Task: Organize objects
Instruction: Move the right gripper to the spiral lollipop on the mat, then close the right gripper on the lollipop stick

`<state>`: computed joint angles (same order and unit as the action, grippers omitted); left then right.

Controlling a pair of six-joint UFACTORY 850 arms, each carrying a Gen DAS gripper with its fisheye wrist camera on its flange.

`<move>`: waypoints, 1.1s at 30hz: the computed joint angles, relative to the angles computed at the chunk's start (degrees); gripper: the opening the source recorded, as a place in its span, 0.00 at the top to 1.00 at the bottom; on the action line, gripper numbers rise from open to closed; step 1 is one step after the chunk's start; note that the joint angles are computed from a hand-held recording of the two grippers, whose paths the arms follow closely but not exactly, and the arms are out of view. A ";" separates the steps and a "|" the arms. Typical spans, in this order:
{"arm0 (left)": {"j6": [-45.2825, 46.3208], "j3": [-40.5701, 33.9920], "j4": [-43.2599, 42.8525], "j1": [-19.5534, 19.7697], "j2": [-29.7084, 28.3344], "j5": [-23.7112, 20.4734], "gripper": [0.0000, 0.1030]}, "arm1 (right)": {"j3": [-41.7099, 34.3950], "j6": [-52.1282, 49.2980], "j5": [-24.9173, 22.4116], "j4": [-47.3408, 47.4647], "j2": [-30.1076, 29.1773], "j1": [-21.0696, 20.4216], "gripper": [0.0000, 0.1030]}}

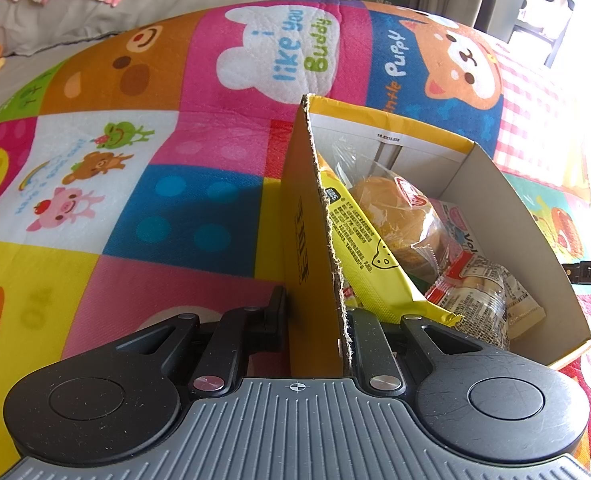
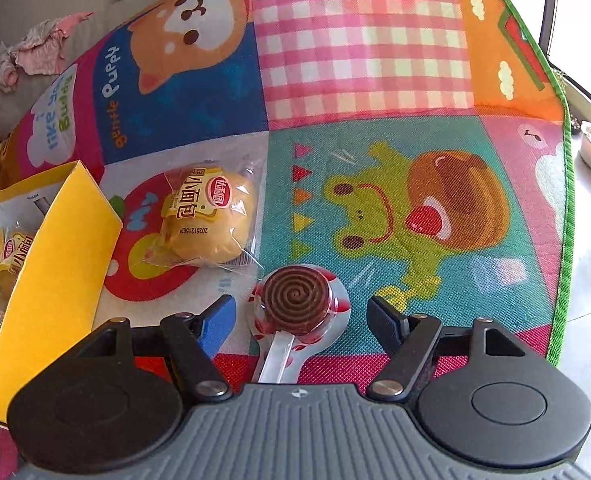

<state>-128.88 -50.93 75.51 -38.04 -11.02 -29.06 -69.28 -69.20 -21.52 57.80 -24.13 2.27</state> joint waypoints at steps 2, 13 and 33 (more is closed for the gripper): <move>-0.04 -0.06 -0.02 0.01 -0.04 -0.01 0.84 | 0.70 -2.46 1.23 1.35 0.32 0.24 0.48; -0.36 0.06 0.19 0.03 0.06 0.06 0.84 | 9.29 -13.50 0.22 6.49 6.94 0.00 0.63; -1.34 0.34 0.77 -0.04 0.18 -0.01 0.84 | 7.30 -21.32 0.10 16.17 6.30 -0.59 0.38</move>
<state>-130.23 -50.59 76.28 -38.08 -10.83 -29.07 -61.97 -90.52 -21.41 73.97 -17.82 1.68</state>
